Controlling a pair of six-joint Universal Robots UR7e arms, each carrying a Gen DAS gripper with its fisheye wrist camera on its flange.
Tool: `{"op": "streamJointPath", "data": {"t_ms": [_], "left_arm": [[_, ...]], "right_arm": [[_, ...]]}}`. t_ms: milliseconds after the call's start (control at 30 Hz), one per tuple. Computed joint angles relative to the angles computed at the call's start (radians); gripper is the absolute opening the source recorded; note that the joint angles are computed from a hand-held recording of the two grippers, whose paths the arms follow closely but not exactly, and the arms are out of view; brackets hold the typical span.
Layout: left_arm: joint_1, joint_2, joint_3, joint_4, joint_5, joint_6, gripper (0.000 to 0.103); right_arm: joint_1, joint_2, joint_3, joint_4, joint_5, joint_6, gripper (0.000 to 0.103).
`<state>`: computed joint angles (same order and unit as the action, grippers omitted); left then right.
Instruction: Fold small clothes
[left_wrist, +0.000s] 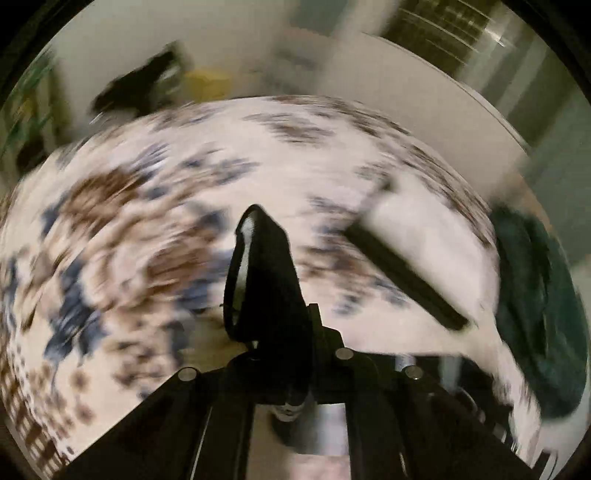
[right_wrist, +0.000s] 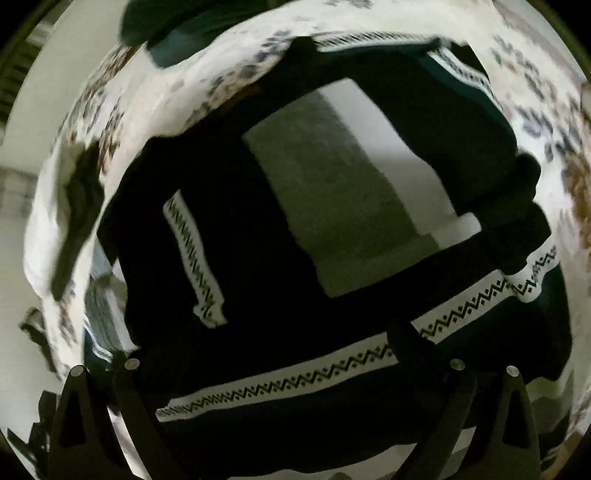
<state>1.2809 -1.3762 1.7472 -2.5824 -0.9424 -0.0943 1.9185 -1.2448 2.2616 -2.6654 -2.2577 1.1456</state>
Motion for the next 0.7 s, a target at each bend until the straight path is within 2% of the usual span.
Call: {"op": "streamJointPath", "data": {"t_ms": [100,200,300,500,567,600,633,667,700], "left_arm": [[-0.108,0.032,0.032,0.033,-0.016,0.037,0.005],[-0.211,0.083,0.077,0.059,-0.083,0.025,0.005],[-0.309,0.156,0.116,0.068,-0.167,-0.035,0.005],[-0.462,0.351,0.121,0.026,-0.376,-0.165,0.008],[-0.51,0.407,0.1,0.044,-0.381,-0.203,0.01],[-0.533,0.424,0.095,0.046,-0.365,-0.215,0.015],[-0.553,0.438,0.095,0.033,-0.347,-0.219,0.035],[-0.567,0.443,0.099,0.013,-0.328,-0.215,0.072],[-0.572,0.445,0.097,0.006,-0.31,-0.208,0.092]], "right_arm": [[-0.04,-0.067,0.067,-0.085,0.048,-0.028,0.101],[-0.113,-0.138,0.141,-0.203,0.142,-0.101,0.101],[-0.153,-0.222,0.191,-0.218,0.168,-0.137,0.101],[-0.206,-0.502,0.26,-0.043,0.159,-0.188,0.101],[-0.226,-0.617,0.278,0.038,0.165,-0.211,0.101],[-0.241,-0.666,0.282,0.079,0.172,-0.228,0.101],[-0.254,-0.72,0.284,0.124,0.179,-0.247,0.101],[-0.268,-0.77,0.284,0.169,0.192,-0.266,0.101],[-0.282,-0.806,0.277,0.222,0.205,-0.28,0.101]]}}
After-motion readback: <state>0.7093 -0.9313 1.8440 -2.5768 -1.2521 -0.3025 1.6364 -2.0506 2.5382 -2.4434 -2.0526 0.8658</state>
